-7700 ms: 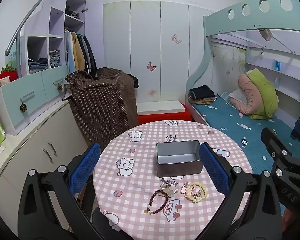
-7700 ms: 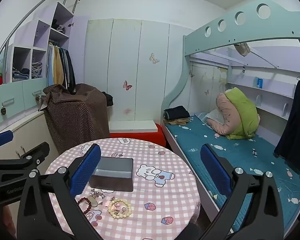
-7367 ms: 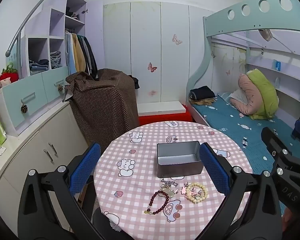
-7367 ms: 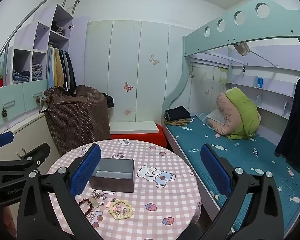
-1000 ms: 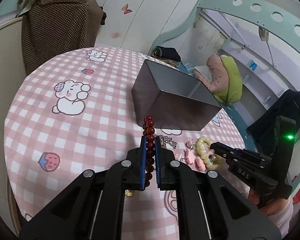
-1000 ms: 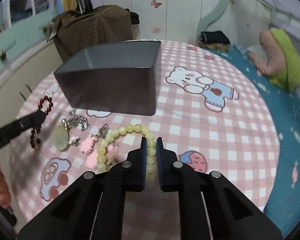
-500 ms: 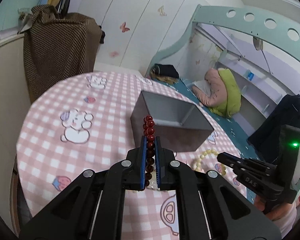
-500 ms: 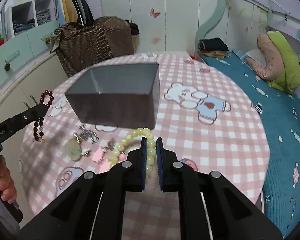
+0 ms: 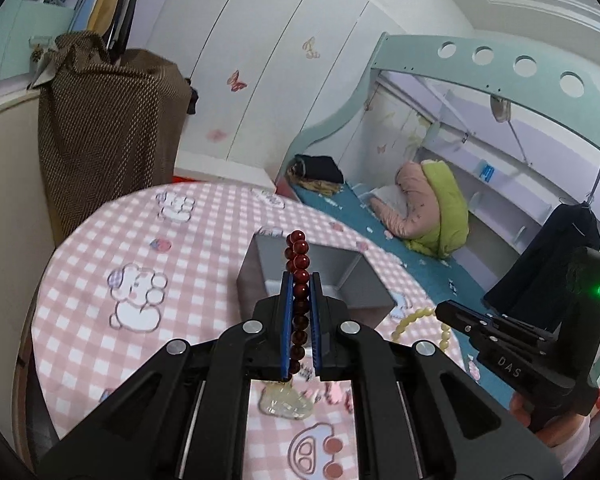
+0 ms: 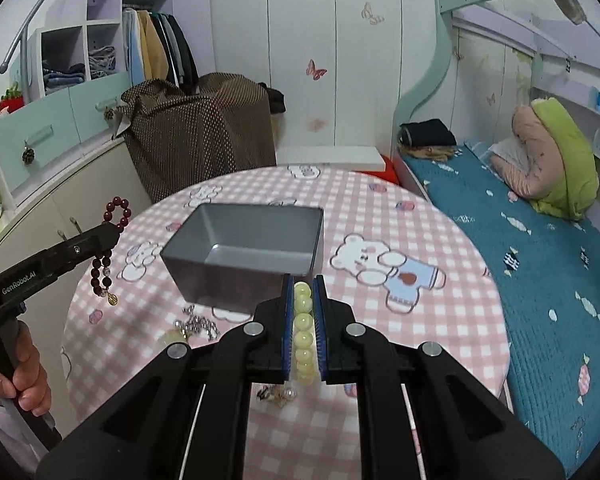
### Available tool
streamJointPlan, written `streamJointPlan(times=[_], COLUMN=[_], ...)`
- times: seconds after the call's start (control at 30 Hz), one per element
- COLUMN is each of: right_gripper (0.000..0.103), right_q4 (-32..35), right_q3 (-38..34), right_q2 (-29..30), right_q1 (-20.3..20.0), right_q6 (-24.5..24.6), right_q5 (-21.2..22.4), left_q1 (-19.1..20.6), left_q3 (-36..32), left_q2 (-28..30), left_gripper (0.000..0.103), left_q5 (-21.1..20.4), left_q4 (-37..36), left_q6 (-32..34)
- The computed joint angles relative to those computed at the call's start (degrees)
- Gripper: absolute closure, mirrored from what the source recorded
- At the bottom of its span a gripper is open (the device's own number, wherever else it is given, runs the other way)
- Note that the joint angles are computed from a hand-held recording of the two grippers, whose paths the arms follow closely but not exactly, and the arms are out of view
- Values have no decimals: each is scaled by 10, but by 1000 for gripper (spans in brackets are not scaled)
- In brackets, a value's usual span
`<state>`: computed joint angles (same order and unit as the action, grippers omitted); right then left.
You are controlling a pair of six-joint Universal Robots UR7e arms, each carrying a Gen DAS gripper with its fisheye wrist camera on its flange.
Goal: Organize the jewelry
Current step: 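Grasp the red bead bracelet with the left tool while the right tool grasps the pearl bracelet, then carry both bracelets over the grey tin and open both tools to drop them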
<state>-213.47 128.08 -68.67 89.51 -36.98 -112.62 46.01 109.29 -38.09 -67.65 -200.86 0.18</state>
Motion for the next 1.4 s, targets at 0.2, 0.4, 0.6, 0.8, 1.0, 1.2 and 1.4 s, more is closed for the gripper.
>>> streamJointPlan(times=[0.2,0.4,0.6,0.8,1.0,1.2,1.4], right_gripper=[94,94,94,94,94,92,30], right_q4=[-5,17,34,66,107,124,74], right_q3=[-20,-54,-78,-100,-124,-134,-132], right_q2=[2,5,16,31,46,54,55], right_q1=[16,27,25,11,-1,-12,-10], right_q6=[-12,-17,-12,-5,8,11,4], right_q5=[12,29,34,34,30,35,14], left_q1=[2,-6,-3,9,28,40,32], left_q3=[-31,-70,-103,-137,-169,-187,-181], left_q2=[-5,3,21,48,70,81,74], left_gripper=[95,95,95,95,95,94,66], left_q5=[-42,-44,-43,-36,-41,-42,-6], left_q4=[13,34,69,110,154,194,194], left_q6=[4,14,15,13,4,3,5])
